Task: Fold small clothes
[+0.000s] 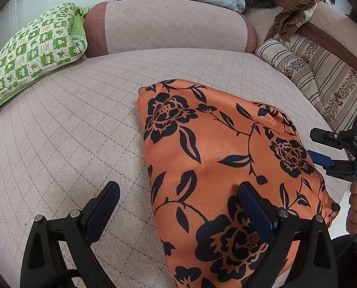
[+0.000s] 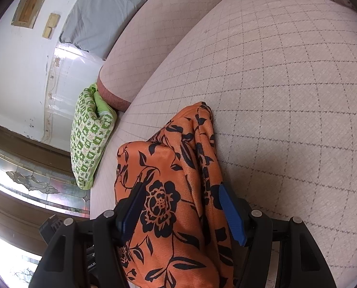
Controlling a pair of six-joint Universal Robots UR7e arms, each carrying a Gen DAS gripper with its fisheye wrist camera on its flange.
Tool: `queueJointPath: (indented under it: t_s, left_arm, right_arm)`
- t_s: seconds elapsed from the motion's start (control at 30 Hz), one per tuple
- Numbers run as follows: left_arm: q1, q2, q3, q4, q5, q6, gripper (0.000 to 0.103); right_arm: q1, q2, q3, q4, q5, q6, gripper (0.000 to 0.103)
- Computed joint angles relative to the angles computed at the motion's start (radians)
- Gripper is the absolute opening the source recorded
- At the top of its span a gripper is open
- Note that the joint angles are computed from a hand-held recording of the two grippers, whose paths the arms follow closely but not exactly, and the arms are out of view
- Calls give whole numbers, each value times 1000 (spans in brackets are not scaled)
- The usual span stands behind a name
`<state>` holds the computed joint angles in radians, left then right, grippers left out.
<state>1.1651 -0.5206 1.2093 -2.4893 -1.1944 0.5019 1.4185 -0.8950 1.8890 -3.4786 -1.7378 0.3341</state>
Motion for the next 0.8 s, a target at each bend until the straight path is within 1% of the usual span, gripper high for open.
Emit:
queueJointPath:
  t_s: [0.17,0.43,0.63,0.8]
  left_arm:
    - [4,1,-6,21,-3,-4,99]
    - [20,19,-64,122,-42,-62,99]
    - [23,22,-70,133,-46,-68,99]
    - [23,23,-73,138,-47,-71,99]
  right_arm:
    - [-2,1,-3,9,-1,6,66]
    - [-15,-6,-1,38,9,1,69]
    - [-23,-10,1,60,19,4,70]
    - [-20,-6,-6,84,13,1,71]
